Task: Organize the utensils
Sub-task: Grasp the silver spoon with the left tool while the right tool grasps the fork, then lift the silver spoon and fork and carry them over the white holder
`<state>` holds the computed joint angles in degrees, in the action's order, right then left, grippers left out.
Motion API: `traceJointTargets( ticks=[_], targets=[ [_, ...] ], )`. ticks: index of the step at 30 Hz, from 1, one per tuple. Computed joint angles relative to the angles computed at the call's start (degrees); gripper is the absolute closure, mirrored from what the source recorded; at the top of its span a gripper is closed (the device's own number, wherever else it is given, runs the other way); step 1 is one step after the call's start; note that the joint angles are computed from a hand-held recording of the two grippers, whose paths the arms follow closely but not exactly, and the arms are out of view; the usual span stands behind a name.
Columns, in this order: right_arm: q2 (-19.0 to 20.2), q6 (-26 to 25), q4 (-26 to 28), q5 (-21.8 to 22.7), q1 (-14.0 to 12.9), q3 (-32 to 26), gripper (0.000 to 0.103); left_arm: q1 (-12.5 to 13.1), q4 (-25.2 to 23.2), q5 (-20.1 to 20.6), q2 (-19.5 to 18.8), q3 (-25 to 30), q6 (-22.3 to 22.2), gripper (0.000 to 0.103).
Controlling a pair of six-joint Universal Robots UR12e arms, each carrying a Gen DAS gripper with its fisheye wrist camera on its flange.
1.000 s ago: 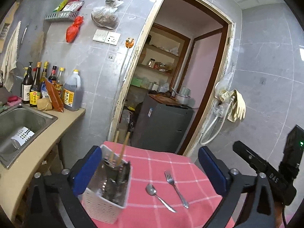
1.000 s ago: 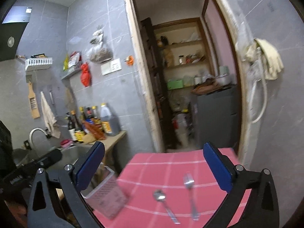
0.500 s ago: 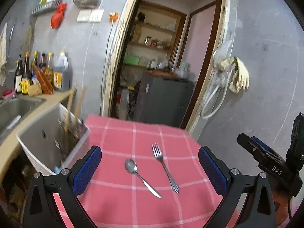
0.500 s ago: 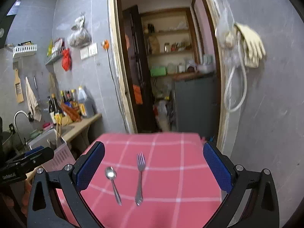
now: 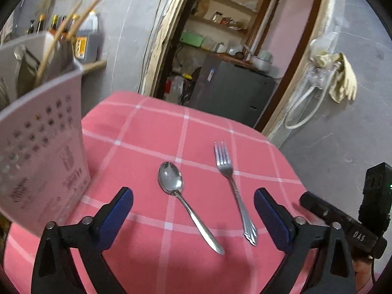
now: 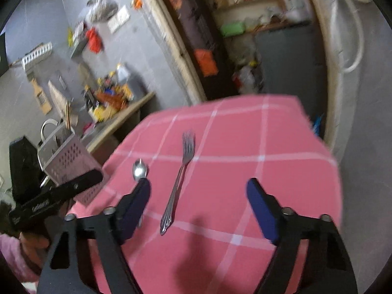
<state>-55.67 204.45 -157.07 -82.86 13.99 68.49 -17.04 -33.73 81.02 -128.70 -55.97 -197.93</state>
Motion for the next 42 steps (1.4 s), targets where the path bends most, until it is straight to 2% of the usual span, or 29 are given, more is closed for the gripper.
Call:
traceJointTargets(
  ticks=[3, 6, 10, 16, 17, 22, 23, 28, 32, 33, 35, 37, 42],
  targets=[
    [2.12, -1.3, 5.02, 3.83, -0.4, -3.25, 0.057, 0.13, -3.11, -0.44, -1.47, 2.15, -0.92, 0.019],
    [4.18, -1.63, 8.84, 5.6, -0.51, -6.39, 0.064, 0.48, -5.31, -1.95, -2.76, 3.96, -2.94, 0.028],
    [6.9, -1.46, 12.31, 7.8, -0.67, -10.54, 0.067, 1.06, -7.14, -4.14, -4.34, 5.99, -6.05, 0.039],
    [10.95, -4.44, 17.14, 9.59, -0.54, -18.09, 0.068, 1.35, -9.28, -5.48, -6.04, 8.1, -8.58, 0.055],
    [11.16, -4.83, 17.62, 9.93, -0.68, -18.64, 0.07, 1.37, -9.54, -5.61, -6.24, 8.46, -8.79, 0.055],
    [14.47, -8.23, 22.22, 10.48, -0.79, -25.43, 0.073, 1.61, -10.39, -6.59, -6.86, 9.45, -9.84, 0.071],
    [15.7, -9.24, 24.78, 11.41, -0.88, -28.02, 0.073, 1.64, -10.48, -6.71, -6.95, 9.52, -10.18, 0.072],
    [19.15, -10.66, 29.52, 13.43, -1.25, -34.84, 0.074, 1.87, -11.29, -8.35, -7.25, 9.82, -10.76, 0.092],
    [21.56, -10.7, 32.21, 16.6, -1.82, -39.03, 0.077, 1.82, -11.36, -8.84, -7.24, 9.87, -10.28, 0.099],
    [21.93, -10.18, 32.57, 16.76, -1.89, -39.65, 0.088, 1.77, -11.17, -8.89, -7.18, 9.86, -9.97, 0.1],
    [21.83, -8.24, 31.72, 16.91, -2.07, -39.01, 0.092, 1.7, -10.68, -9.17, -6.91, 9.54, -8.84, 0.1],
    [20.41, -5.92, 29.07, 18.32, -2.33, -35.78, 0.099, 1.65, -10.88, -9.81, -6.54, 9.32, -7.19, 0.1],
    [15.73, -3.77, 23.76, 15.67, -1.66, -27.22, 0.1, 1.59, -11.92, -11.17, -5.5, 9.04, -4.65, 0.101]
  ],
)
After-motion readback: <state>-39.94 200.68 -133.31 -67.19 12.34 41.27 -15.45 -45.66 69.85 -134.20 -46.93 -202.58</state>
